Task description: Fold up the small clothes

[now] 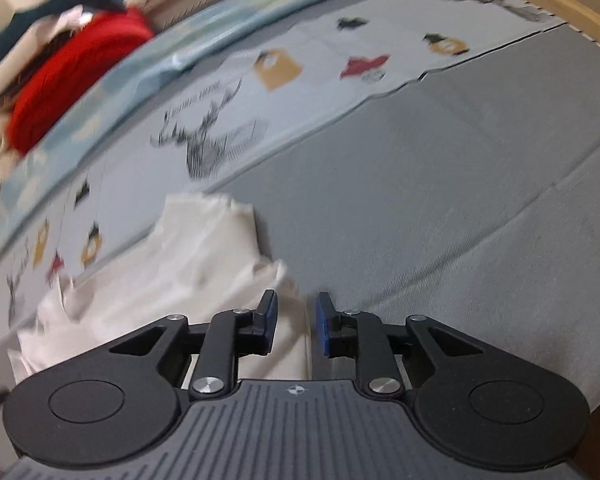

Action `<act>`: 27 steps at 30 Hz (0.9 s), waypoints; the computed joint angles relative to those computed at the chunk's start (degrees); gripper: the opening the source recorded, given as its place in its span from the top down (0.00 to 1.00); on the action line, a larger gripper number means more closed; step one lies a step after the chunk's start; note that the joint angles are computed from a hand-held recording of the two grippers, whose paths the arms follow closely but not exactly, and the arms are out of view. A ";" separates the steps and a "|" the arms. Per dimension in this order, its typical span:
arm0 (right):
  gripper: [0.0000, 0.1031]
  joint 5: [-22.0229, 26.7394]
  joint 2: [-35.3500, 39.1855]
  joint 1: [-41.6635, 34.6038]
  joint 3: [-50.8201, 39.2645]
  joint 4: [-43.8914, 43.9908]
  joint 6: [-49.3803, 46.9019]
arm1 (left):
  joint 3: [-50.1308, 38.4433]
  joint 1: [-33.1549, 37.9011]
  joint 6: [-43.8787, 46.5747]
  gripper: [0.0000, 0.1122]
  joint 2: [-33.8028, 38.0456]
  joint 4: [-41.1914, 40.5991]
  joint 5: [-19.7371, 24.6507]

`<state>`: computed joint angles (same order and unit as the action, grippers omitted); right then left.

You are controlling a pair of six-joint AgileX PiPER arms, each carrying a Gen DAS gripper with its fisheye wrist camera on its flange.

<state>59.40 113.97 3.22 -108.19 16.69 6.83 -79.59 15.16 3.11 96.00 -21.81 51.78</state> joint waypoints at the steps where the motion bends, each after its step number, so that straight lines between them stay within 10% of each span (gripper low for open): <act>1: 0.79 -0.38 -0.35 -0.08 0.72 0.39 -0.77 | -0.31 -1.13 -1.08 0.75 0.36 1.33 -0.42; 14: 0.74 0.30 4.62 0.85 -4.36 2.50 -6.30 | -7.21 -6.33 -6.85 0.75 7.32 8.66 -1.30; 17: 0.96 0.57 6.11 2.51 -6.89 0.77 -8.31 | -9.05 -7.21 -5.93 0.92 8.61 11.71 -0.71; 27: 0.98 -21.19 2.51 6.81 -3.30 -9.39 3.09 | -6.08 -8.28 -17.11 0.96 4.79 24.02 -15.76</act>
<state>38.21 116.47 10.03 -111.49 7.30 9.92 -85.67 6.88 -14.00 100.79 2.21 36.03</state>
